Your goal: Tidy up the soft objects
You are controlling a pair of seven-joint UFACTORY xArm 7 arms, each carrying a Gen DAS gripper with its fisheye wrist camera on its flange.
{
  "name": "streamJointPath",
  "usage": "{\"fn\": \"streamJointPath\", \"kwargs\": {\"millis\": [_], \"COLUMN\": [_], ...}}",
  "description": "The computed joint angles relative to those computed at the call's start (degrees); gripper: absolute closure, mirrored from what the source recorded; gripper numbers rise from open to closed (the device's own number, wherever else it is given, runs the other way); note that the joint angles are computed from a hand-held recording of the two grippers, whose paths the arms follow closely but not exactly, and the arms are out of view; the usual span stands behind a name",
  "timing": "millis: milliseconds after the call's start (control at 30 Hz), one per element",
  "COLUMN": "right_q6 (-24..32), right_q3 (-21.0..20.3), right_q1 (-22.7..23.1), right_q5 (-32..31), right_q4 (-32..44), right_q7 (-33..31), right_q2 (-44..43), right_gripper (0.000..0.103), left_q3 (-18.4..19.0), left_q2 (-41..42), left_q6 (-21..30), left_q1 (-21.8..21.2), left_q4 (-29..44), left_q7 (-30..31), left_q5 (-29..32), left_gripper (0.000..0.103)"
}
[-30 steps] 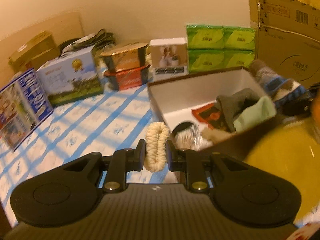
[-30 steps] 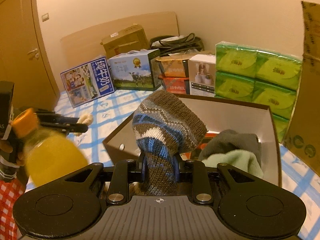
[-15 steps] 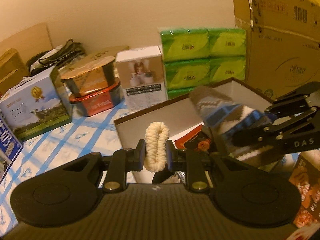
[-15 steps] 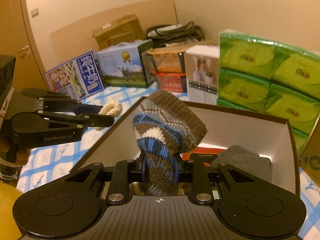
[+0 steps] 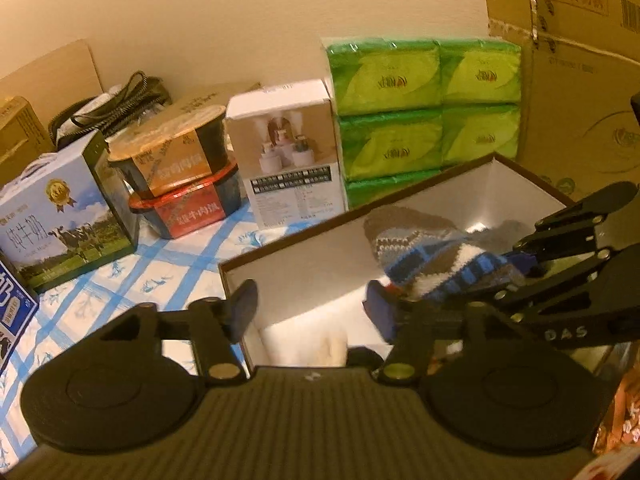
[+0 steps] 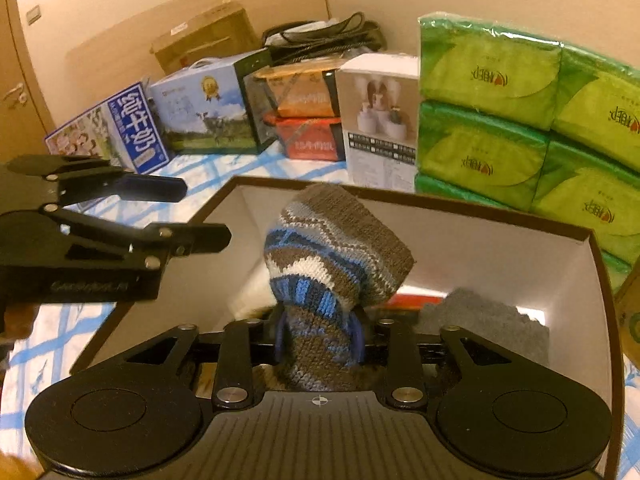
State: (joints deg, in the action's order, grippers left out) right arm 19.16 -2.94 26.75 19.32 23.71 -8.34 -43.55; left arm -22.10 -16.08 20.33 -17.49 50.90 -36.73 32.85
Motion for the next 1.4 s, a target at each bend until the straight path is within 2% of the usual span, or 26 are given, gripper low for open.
{"fn": "streamJointPath", "kwargs": {"millis": [67,167,367,567,767,833,967,1133,1400], "right_q6": [-1.42,-3.03,-1.22,7.13,20.77,26.29,37.07,49.89,67.33], "right_q3": [-0.14,1.46,3.01,3.68,4.49,4.95,5.04,5.24,6.28], "right_q1": [0.71,-0.37,-2.96,-4.63,-7.24,-8.45,-9.94,-11.87,-14.94], "right_q5": [1.07,0.24,-2.55,-4.30,-5.64,-6.28,-6.43,-6.38,-4.59], "right_q4": [0.53,1.07,-0.45,-3.65,-5.92,-5.86,-4.38,-0.10,9.01], "right_q7": [0.84,2.46,6.01,9.10,13.79,15.32,17.95,20.03,22.60], "right_q2": [1.14,2.15,-1.72,-13.44,-31.44,-37.49,-48.08,-57.42,-66.39], "right_gripper": [0.048,0.039,0.035,0.035,0.033,0.032,0.027,0.025,0.023], "left_q3": [0.02,0.03,0.81,1.65,1.13,0.66,-1.07,-5.13,-13.26], "left_q2": [-0.29,-1.04,-4.48,-12.65,-26.05,-31.32,-40.29,-48.05,-54.81], "left_q6": [-0.18,0.77,2.09,5.90,15.54,19.65,28.74,38.92,50.61], "left_q1": [0.23,0.47,-0.01,-1.17,-2.27,-2.92,-4.25,-5.81,-7.59], "left_q4": [-0.07,-0.23,-2.92,-7.01,-10.90,-11.93,-12.10,-9.47,-2.04], "left_q7": [-0.63,-1.10,0.26,1.37,1.31,0.84,0.15,-0.38,-5.13], "left_q5": [0.04,-0.11,-3.66,-10.44,-16.80,-18.97,-22.56,-26.04,-33.90], "left_gripper": [0.039,0.038,0.038,0.038,0.037,0.034,0.033,0.030,0.025]}}
